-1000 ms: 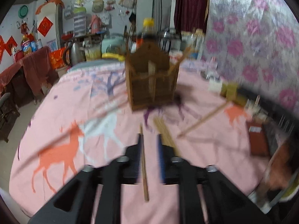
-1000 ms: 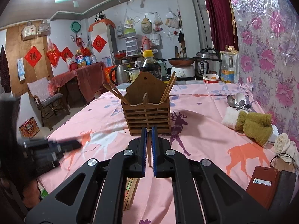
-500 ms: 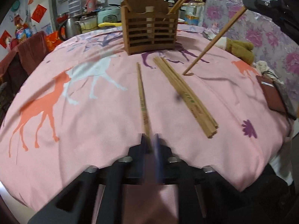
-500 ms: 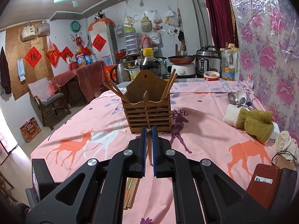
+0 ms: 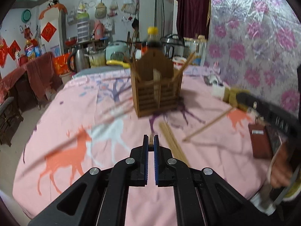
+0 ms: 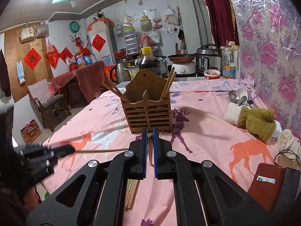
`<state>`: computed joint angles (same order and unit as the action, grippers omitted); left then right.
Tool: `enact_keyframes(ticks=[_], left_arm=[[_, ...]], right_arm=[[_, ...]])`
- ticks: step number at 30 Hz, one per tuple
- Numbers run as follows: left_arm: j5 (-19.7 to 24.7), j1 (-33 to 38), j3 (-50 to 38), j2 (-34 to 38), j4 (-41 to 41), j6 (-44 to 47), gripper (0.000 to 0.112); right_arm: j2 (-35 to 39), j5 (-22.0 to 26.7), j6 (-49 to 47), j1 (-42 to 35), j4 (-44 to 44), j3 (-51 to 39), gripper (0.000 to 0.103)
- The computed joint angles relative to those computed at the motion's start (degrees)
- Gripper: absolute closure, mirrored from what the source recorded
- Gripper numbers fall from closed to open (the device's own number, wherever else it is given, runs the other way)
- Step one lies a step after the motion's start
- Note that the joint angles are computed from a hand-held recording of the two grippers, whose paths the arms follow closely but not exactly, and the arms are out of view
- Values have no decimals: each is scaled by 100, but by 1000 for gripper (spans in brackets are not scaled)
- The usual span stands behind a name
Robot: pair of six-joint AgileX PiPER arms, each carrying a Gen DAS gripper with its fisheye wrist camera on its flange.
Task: Organize utensils
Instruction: 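Lift both held chopsticks up and carry them into the wooden holder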
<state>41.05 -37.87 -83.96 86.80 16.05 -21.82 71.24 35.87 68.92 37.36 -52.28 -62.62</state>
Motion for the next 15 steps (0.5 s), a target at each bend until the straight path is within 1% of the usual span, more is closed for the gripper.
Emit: enact_keyframes(ticks=[5, 13, 15], left_arm=[[340, 67, -973, 436, -217, 326, 107], [1182, 226, -2945, 1375, -1002, 1142, 107], [1342, 252, -3346, 1574, -1088, 1242, 107]], right_arm=[[30, -30, -349, -151, 300, -241, 97], [238, -12, -962, -367, 628, -902, 97], [332, -44, -1126, -448, 726, -1107, 97]])
